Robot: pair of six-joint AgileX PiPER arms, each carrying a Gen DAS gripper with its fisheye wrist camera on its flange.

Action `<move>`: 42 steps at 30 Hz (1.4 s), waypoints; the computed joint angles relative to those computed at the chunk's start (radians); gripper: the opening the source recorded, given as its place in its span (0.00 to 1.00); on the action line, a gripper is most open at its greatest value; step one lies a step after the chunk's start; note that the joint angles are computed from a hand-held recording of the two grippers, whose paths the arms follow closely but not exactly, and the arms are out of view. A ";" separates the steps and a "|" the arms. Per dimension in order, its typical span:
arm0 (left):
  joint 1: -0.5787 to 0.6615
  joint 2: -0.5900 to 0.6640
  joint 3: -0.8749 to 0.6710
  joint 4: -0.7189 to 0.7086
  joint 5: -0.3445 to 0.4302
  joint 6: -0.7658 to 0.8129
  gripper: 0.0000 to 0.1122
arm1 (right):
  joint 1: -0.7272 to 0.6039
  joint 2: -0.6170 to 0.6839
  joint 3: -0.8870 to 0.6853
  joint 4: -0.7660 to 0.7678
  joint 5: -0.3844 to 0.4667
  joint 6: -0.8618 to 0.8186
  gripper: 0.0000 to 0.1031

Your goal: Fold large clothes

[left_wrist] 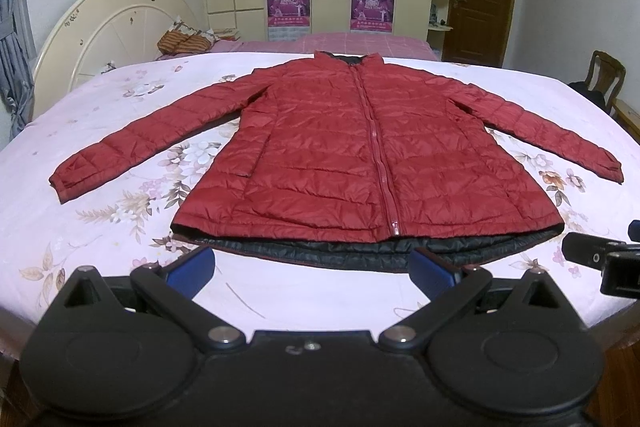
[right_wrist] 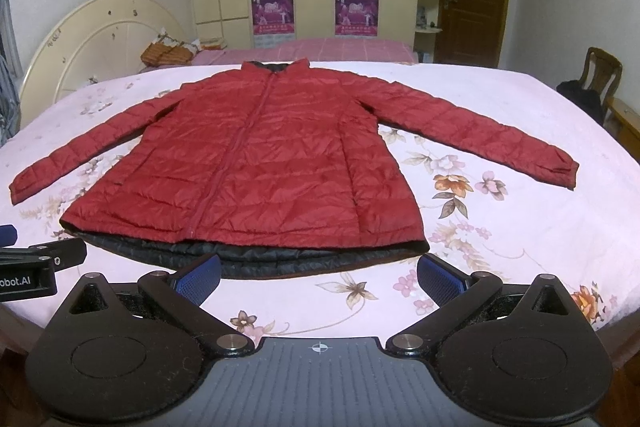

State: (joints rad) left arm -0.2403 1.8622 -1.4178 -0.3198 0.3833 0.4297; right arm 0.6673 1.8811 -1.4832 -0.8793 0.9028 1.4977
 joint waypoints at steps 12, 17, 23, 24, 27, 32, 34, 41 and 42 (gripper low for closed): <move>-0.002 0.001 -0.004 0.013 0.005 -0.013 0.92 | -0.002 -0.001 0.005 -0.001 -0.002 0.003 1.00; -0.004 0.002 -0.004 0.017 0.004 -0.017 0.92 | -0.006 -0.008 0.013 -0.003 -0.004 0.006 1.00; -0.007 0.002 -0.005 0.029 0.004 -0.032 0.92 | -0.008 -0.011 0.019 -0.005 -0.008 0.009 1.00; -0.007 0.002 -0.004 0.026 0.003 -0.028 0.92 | -0.008 -0.011 0.019 -0.004 -0.009 0.009 1.00; -0.007 0.002 -0.004 0.027 0.001 -0.029 0.92 | -0.008 -0.011 0.020 -0.006 -0.008 0.010 1.00; -0.018 0.005 -0.004 0.055 -0.002 -0.062 0.92 | -0.008 -0.011 0.018 -0.004 -0.008 0.009 1.00; -0.020 0.005 -0.002 0.054 -0.008 -0.062 0.92 | -0.007 -0.010 0.016 -0.004 -0.005 0.009 1.00; -0.022 0.002 0.004 0.060 -0.015 -0.073 0.92 | -0.006 -0.013 0.021 -0.009 -0.007 0.013 1.00; -0.022 0.002 0.003 0.060 -0.014 -0.073 0.92 | -0.006 -0.013 0.020 -0.008 -0.006 0.012 1.00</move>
State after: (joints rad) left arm -0.2620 1.8642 -1.4147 -0.2597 0.3693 0.3567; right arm 0.6613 1.8681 -1.4632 -0.8871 0.8970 1.5102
